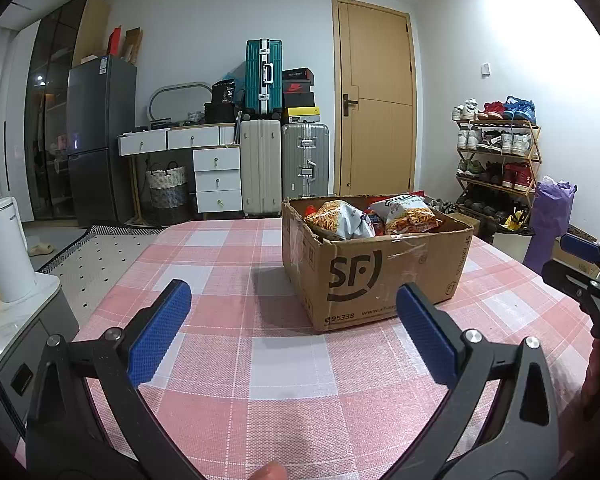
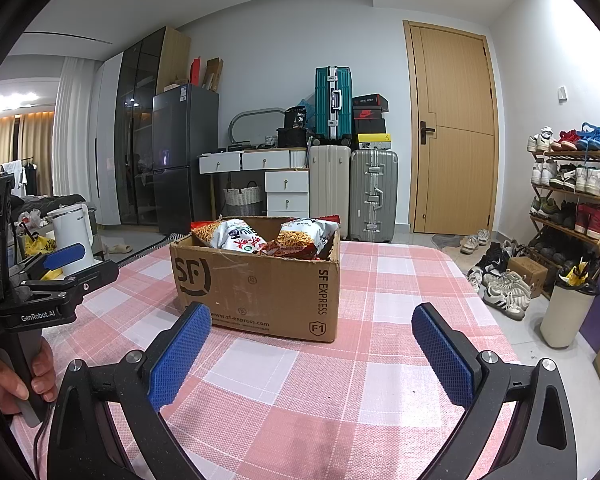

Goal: Organize snacks

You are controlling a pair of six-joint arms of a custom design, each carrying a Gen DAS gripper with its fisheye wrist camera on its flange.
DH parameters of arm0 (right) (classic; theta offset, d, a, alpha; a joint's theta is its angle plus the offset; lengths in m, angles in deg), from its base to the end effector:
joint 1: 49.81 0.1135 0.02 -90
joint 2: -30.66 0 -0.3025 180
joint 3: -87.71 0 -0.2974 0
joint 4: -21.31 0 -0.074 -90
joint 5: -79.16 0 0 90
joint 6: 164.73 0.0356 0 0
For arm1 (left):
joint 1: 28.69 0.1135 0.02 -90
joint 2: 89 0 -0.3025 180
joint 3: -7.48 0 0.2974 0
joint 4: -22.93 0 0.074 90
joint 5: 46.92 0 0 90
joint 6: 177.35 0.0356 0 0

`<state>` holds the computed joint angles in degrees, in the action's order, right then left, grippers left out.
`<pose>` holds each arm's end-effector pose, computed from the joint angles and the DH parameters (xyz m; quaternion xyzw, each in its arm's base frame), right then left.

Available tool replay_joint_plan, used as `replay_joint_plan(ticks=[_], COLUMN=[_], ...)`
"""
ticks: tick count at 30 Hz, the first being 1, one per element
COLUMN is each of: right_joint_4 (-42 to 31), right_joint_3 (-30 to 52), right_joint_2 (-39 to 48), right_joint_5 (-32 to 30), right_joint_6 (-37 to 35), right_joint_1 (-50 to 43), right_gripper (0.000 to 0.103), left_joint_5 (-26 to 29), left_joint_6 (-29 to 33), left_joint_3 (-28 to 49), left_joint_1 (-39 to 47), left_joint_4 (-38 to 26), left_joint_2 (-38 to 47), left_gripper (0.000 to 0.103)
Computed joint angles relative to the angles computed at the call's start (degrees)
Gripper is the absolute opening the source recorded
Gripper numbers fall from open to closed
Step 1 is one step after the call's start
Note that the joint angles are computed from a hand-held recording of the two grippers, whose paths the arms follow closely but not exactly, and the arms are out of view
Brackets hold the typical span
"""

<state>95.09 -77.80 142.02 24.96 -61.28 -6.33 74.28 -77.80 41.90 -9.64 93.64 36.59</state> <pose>0.1516 0.1151 0.0596 -0.0420 0.8107 0.0246 0.5834 0.2781 0.0765 0.0256 0.0873 0.8012 -0.0784 0.5868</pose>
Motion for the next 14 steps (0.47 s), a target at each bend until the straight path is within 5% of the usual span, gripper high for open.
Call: replay_joint_plan(ticks=[14], right_joint_4=[-0.16], right_joint_3=[0.18], right_joint_2=[0.11], right_joint_5=[-0.09], right_joint_6=[0.03], right_joint_1=[-0.07], right_gripper=[0.102], left_joint_5=[0.17], left_joint_6=[0.05], left_joint_3=[-0.2], left_joint_1=[0.2], left_joint_4=[-0.1], left_joint_2=[-0.22], left_gripper=[0.102])
